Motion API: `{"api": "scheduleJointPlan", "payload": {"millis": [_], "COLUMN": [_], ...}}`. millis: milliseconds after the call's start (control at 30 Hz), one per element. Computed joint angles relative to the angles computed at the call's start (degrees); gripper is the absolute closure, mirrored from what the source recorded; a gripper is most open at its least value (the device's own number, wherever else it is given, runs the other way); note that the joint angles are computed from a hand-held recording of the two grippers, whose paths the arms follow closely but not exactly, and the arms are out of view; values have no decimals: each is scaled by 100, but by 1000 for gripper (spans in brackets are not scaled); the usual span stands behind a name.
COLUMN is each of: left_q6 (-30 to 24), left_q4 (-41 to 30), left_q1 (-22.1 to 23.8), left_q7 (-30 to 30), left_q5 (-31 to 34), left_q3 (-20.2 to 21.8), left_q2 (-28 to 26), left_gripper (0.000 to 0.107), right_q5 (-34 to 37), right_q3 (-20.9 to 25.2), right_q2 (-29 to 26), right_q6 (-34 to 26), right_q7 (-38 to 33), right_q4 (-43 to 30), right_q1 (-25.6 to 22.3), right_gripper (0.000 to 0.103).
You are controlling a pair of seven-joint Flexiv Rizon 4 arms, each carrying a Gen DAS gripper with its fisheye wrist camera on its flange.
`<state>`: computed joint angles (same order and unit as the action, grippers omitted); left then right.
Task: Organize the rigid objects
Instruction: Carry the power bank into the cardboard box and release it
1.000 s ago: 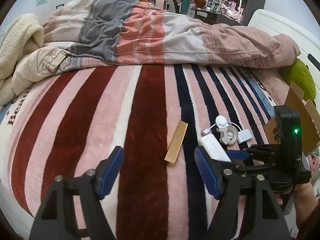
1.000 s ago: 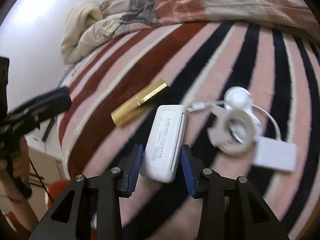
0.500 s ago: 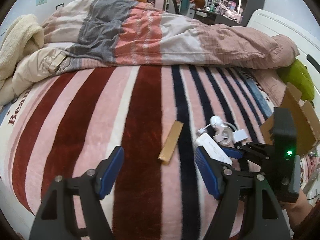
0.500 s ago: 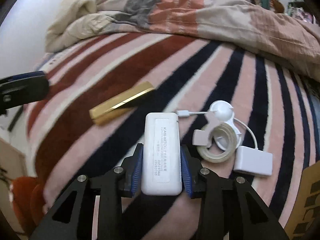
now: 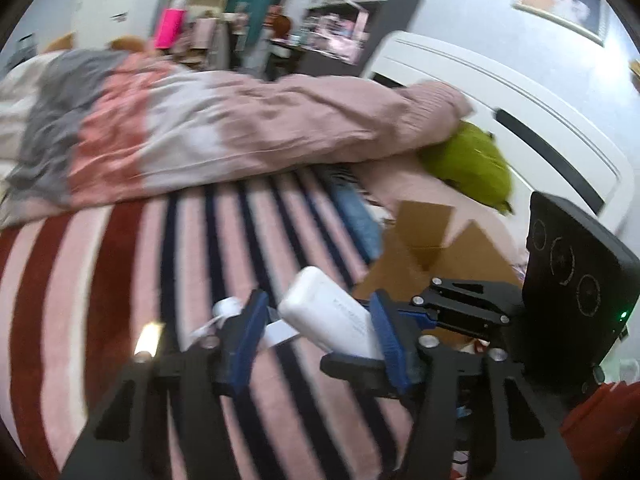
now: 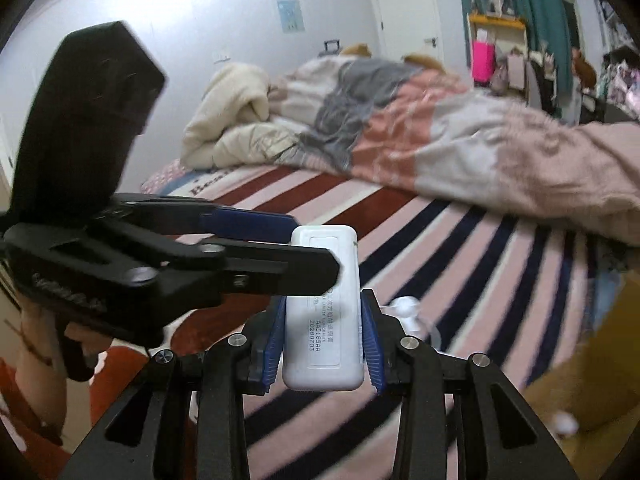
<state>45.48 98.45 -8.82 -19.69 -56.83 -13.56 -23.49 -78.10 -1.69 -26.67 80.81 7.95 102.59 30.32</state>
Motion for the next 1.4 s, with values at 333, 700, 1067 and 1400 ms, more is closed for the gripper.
{"api": "scheduleJointPlan", "payload": {"millis": [333, 700, 1067, 1400], "left_q6": [-530, -596, 135, 1075], "left_q4": [-734, -1195, -744, -281], "left_q1": [-580, -971, -630, -34], "left_q7": [-396, -950, -700, -593], "left_q5": [566, 1367, 1008, 746], "left_q3": [-355, -406, -370, -20], "left_q2": [-416, -828, -465, -233], "left_gripper": [68, 65, 37, 37], "right_q5": [-379, 1477, 1610, 1490], "right_q3": [551, 1108, 1162, 834], "right_q2": [1566, 2116, 1956, 841], "right_q6": [-1019, -1890, -2611, -1849], "right_q7": [512, -652, -1032, -1579], "right_q4": [1598, 2273, 1933, 701], "right_q1": [-728, -1025, -760, -340], "right_gripper": [72, 72, 50, 48]}}
